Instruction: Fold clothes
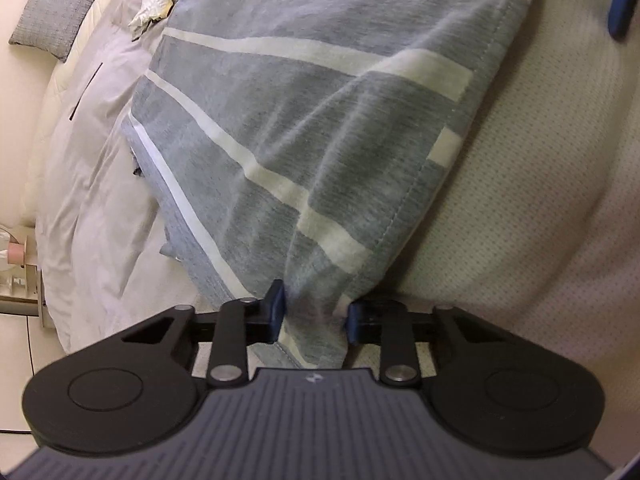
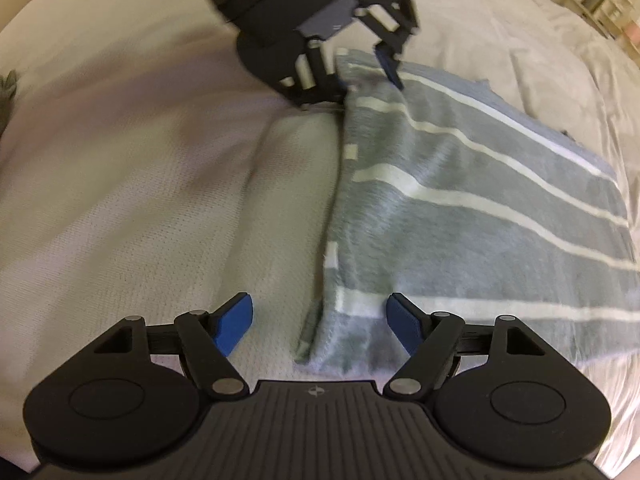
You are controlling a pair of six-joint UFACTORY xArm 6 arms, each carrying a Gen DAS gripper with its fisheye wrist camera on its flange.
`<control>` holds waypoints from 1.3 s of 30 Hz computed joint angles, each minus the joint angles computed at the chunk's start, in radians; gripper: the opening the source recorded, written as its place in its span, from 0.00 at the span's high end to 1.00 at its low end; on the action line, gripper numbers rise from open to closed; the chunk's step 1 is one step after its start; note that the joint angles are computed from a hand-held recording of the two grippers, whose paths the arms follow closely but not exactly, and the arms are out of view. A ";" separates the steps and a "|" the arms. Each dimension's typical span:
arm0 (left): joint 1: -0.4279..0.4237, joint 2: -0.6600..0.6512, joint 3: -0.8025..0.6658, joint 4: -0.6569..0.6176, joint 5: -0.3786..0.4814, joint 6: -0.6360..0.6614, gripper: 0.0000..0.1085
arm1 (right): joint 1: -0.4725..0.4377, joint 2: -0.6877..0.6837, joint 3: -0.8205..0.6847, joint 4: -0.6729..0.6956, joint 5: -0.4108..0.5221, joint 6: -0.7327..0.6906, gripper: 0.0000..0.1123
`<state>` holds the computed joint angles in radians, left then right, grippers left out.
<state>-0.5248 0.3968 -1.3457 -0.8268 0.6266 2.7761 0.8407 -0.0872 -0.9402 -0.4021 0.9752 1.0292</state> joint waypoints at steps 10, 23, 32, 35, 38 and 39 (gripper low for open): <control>-0.009 0.014 -0.009 0.053 -0.016 -0.122 0.92 | -0.002 0.024 -0.006 -0.052 0.022 -0.057 0.47; -0.015 -0.008 -0.078 0.052 0.038 -0.252 0.96 | -0.035 -0.162 0.127 -0.080 -0.031 0.015 1.00; -0.078 -0.009 -0.250 0.161 0.134 -0.408 0.96 | -0.089 -0.441 0.181 -0.104 0.099 0.082 1.00; -0.122 0.031 -0.353 0.245 0.167 -0.467 0.96 | -0.136 -0.560 0.234 -0.087 0.115 0.032 1.00; -0.177 0.110 -0.500 0.354 0.213 -0.541 0.96 | -0.206 -0.689 0.300 -0.056 0.121 -0.056 1.00; -0.193 0.157 -0.582 0.393 0.247 -0.581 0.96 | -0.245 -0.750 0.338 -0.038 0.114 -0.090 1.00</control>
<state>-0.7178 0.5535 -1.9279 -0.4339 0.8739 2.1954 0.5955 -0.8369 -0.6021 -0.4396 1.0890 0.9389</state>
